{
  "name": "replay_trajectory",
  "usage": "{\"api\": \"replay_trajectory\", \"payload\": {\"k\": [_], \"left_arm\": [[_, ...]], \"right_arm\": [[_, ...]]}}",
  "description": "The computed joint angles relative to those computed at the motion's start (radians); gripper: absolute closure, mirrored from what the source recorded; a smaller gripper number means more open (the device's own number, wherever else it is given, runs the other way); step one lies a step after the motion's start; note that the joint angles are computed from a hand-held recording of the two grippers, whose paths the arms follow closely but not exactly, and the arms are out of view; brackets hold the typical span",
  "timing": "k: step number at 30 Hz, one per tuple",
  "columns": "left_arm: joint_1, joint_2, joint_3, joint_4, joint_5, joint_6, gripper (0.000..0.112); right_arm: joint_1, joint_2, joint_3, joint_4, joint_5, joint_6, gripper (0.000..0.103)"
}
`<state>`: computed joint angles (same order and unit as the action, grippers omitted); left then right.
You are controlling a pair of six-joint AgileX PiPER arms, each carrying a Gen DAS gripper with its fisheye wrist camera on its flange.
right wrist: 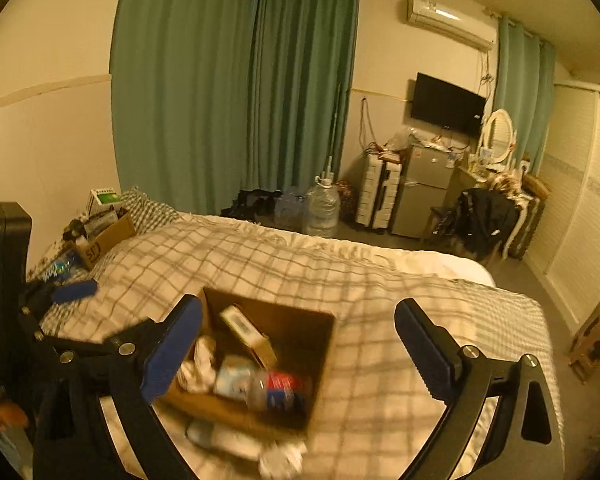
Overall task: Organize objects
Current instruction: 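Lower the tissue pack and medicine box into the cardboard box, open both tools, then grasp the grey folding hanger with the left tool while the right tool grasps the white plug adapter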
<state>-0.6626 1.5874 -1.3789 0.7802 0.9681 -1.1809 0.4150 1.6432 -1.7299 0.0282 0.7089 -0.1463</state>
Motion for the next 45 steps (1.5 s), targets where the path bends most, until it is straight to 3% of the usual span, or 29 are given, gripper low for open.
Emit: {"api": "replay_trajectory", "payload": {"k": [4,10,16,21,29,31,32,40,45], "left_arm": [[-0.135,-0.057,0.086,0.035,0.12,-0.093,0.019],[-0.326,-0.074,0.235,0.043,0.2,-0.298,0.019],[-0.448,-0.02,0.346,0.004,0.084,-0.475,0.019],[-0.487,0.093,0.36,-0.06,0.015,-0.482,0.019],[-0.422,0.151,0.384,-0.139,-0.16,-0.356,0.021],[-0.399,0.123,0.424,-0.141,-0.248,-0.351,0.044],[-0.39,0.112,0.441,-0.142,-0.28,-0.357,0.044],[-0.372,0.02,0.457,-0.066,-0.238,-0.448,0.045],[-0.277,-0.014,0.413,-0.041,-0.169,-0.388,0.045]], "right_arm": [[0.012,-0.2,0.223,-0.102,-0.018,0.043,0.005],[0.04,-0.437,0.547,-0.192,-0.026,0.122,0.003],[0.114,-0.513,0.808,-0.312,-0.085,0.31,0.003],[0.158,-0.491,0.959,-0.393,-0.133,0.452,0.003],[0.098,-0.469,0.995,-0.291,-0.173,0.399,0.003],[0.106,-0.463,0.988,-0.299,-0.167,0.416,0.003],[0.106,-0.456,0.987,-0.294,-0.17,0.412,0.003],[0.095,-0.412,0.929,-0.273,-0.185,0.336,0.003],[0.082,-0.276,0.804,-0.31,-0.195,0.314,0.003]]}}
